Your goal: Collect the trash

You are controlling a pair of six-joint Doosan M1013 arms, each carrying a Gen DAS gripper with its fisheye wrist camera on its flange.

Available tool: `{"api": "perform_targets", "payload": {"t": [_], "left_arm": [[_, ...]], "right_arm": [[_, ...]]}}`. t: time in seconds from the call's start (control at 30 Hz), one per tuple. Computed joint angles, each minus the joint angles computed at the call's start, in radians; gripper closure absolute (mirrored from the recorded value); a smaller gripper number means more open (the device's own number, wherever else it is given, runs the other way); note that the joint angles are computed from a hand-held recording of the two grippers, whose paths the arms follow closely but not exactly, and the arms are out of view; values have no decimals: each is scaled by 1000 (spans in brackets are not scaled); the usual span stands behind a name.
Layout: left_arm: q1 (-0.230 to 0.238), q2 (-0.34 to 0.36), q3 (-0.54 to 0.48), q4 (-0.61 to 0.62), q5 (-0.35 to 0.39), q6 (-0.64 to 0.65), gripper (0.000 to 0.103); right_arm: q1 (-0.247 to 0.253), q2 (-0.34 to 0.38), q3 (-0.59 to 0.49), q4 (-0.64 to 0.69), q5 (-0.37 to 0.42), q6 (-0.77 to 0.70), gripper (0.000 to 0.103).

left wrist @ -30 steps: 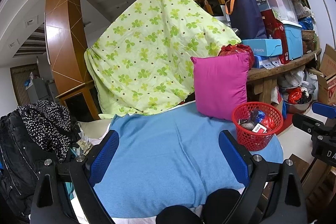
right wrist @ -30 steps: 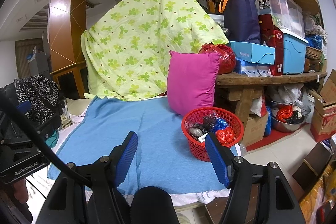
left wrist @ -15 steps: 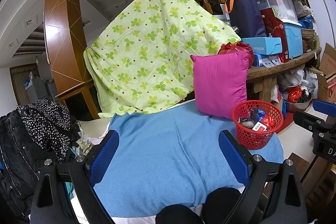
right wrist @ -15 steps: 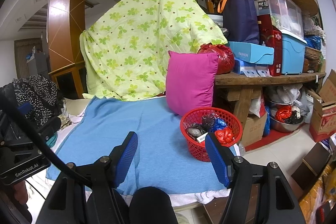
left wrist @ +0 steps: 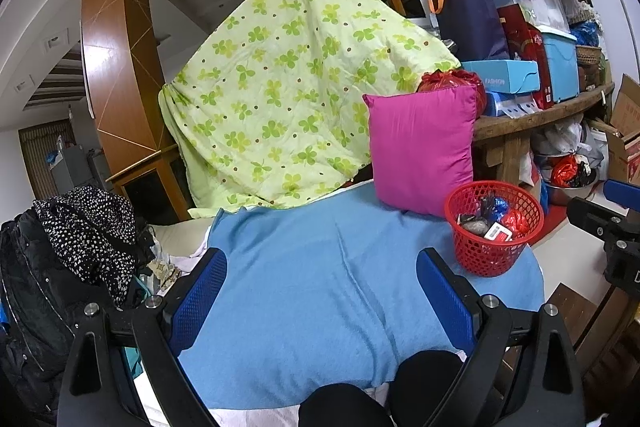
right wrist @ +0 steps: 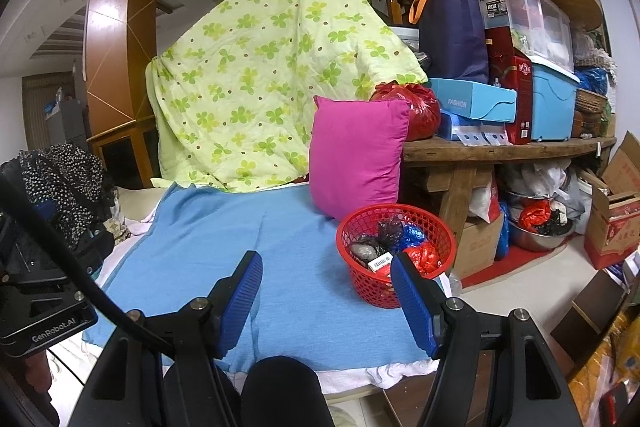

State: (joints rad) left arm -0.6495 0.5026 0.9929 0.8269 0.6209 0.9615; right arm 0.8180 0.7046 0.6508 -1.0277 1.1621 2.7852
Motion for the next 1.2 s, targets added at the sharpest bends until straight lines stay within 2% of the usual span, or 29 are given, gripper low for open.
{"api": "perform_targets", "payload": {"t": [0.3,0.57,0.73,1.07,1.2], "left_arm": [[3,12,-18,-17,21,20,7],[10,24,-32,-48,33,52,7],[20,43,-59,-80,55,78,7],[41,123,-179,-166,97,154,7],[63,183,-266,-229,136,176,7]], "right_arm": [[-2,4,-4,4,1,-1,33],[-2,42,-67,12,39,-29,33],[-12,67,-109,40,36,-52,33],[-40,156,-262,99,82,-130,33],[-62,234,-407,151,123,-207,33]]}}
